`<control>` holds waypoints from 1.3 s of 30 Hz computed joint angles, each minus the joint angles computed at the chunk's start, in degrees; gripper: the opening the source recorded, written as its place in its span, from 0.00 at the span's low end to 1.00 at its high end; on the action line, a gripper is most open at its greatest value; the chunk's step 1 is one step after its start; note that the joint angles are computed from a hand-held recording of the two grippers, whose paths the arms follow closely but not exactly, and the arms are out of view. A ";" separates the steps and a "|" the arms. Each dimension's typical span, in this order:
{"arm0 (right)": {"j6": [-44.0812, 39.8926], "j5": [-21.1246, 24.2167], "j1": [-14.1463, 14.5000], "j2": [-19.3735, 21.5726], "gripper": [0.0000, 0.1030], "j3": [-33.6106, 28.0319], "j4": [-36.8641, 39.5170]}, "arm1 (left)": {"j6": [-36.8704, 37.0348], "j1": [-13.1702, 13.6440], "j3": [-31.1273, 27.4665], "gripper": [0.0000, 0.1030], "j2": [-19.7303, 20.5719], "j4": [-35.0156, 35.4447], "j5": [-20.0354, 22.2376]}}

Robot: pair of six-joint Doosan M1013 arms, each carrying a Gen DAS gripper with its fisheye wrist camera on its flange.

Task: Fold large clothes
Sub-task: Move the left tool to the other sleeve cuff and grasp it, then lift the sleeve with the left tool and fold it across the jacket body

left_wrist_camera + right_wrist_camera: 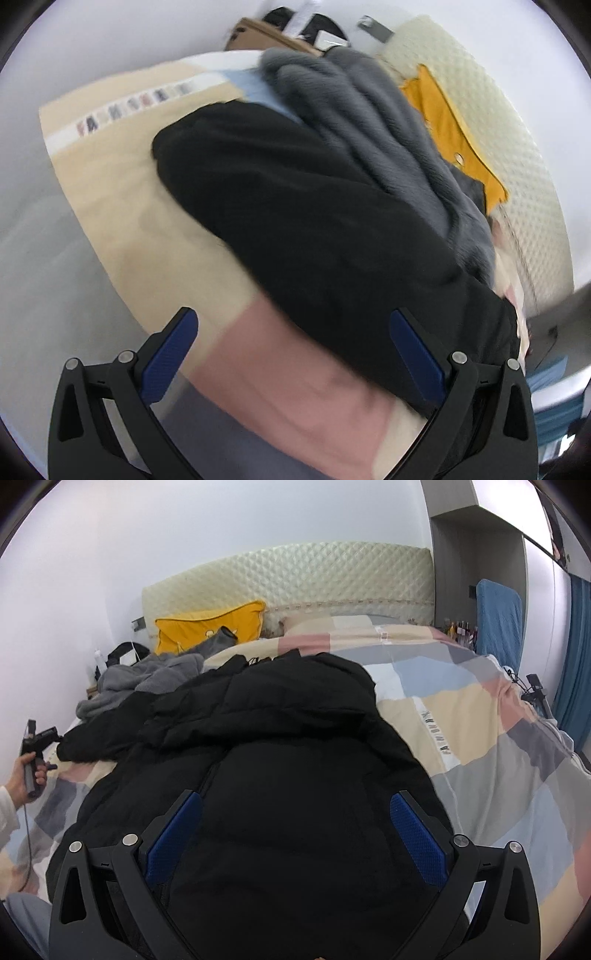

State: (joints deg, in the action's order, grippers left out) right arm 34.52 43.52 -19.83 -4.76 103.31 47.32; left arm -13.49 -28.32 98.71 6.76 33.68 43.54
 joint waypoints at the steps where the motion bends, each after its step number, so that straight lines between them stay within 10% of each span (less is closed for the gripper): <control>1: 0.40 -0.61 0.49 -0.06 0.99 0.08 -0.85 | -1.56 0.62 1.01 0.99 -0.20 0.56 -1.74; 9: 7.63 -4.44 4.27 0.71 0.99 -0.19 -7.79 | -26.89 4.25 8.85 0.92 -2.30 17.94 -13.93; 18: 17.42 -6.37 6.71 2.26 0.99 -1.41 -14.77 | -21.48 7.09 6.69 0.89 -0.59 17.69 -12.91; 21: 20.11 -7.27 7.04 2.19 0.99 -1.47 -16.41 | -19.27 7.27 6.34 0.78 -0.19 16.88 -11.54; 25: 20.76 -7.42 6.88 2.12 0.99 -1.56 -17.12 | -28.38 7.52 8.53 0.32 -1.01 23.81 -16.50; 29: 18.32 -6.83 6.30 1.68 0.99 -1.42 -15.21 | -26.76 5.55 7.08 0.13 -1.67 23.13 -10.84; 39: 5.35 -2.87 3.81 -0.37 0.99 -0.40 -4.86 | -17.27 -1.17 -0.29 0.06 -4.30 21.50 6.87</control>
